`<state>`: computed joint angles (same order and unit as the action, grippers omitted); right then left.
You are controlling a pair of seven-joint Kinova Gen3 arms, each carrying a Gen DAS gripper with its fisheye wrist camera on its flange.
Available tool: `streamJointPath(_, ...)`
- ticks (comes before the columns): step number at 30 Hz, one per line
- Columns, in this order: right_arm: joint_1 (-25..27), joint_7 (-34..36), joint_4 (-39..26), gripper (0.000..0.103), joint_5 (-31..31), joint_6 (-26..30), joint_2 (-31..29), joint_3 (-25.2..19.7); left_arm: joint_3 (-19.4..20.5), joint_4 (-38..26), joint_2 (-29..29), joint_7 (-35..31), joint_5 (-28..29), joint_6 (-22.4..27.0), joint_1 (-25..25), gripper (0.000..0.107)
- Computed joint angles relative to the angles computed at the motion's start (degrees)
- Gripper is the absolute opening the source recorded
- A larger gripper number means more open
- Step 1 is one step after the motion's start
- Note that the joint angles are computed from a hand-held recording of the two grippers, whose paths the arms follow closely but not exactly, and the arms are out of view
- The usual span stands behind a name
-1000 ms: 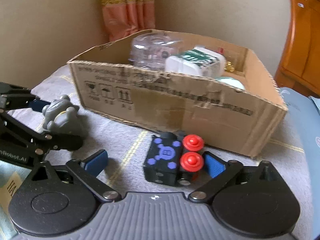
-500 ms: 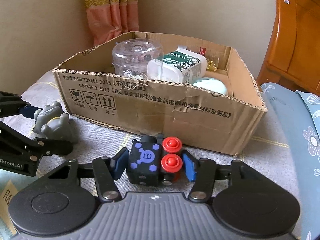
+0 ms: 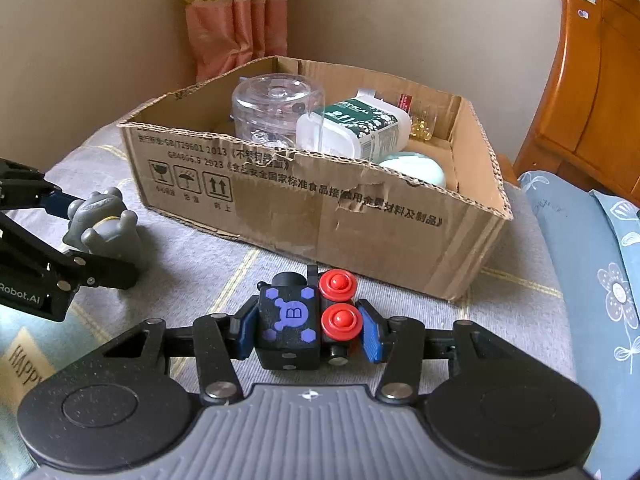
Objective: Organize rigid objects
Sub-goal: 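Grasp the grey toy with the left tool while the right tool grasps the black cube, then carry the grey toy and black cube into the box and release both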
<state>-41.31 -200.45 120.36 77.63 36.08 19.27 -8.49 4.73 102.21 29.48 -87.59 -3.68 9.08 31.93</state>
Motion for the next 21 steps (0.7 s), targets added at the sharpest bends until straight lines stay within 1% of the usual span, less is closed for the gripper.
streamJointPath(5,0.4,0.6,1.9,0.055,0.5,-1.4,-2.8,-0.8,-2.5,0.3,-1.8,1.5,-1.1,1.7,3.3,0.072)
streamJointPath(9,1.0,0.3,3.5,0.055,1.7,-2.2,-4.9,-1.6,-3.6,0.1,-3.1,3.4,-2.5,3.6,5.3,0.072)
streamJointPath(15,2.6,0.7,5.6,0.055,2.1,-4.5,-8.6,-3.0,-3.1,-0.1,-4.8,5.7,-4.7,5.3,6.6,0.072)
streamJointPath(18,3.1,1.6,6.4,0.055,2.0,-4.9,-10.2,-3.7,-1.9,-0.4,-5.7,6.2,-5.2,6.2,6.4,0.072)
streamJointPath(21,3.4,2.1,6.8,0.055,2.2,-4.9,-11.5,-4.3,-3.0,-0.4,-6.7,7.8,-7.1,6.3,8.2,0.072)
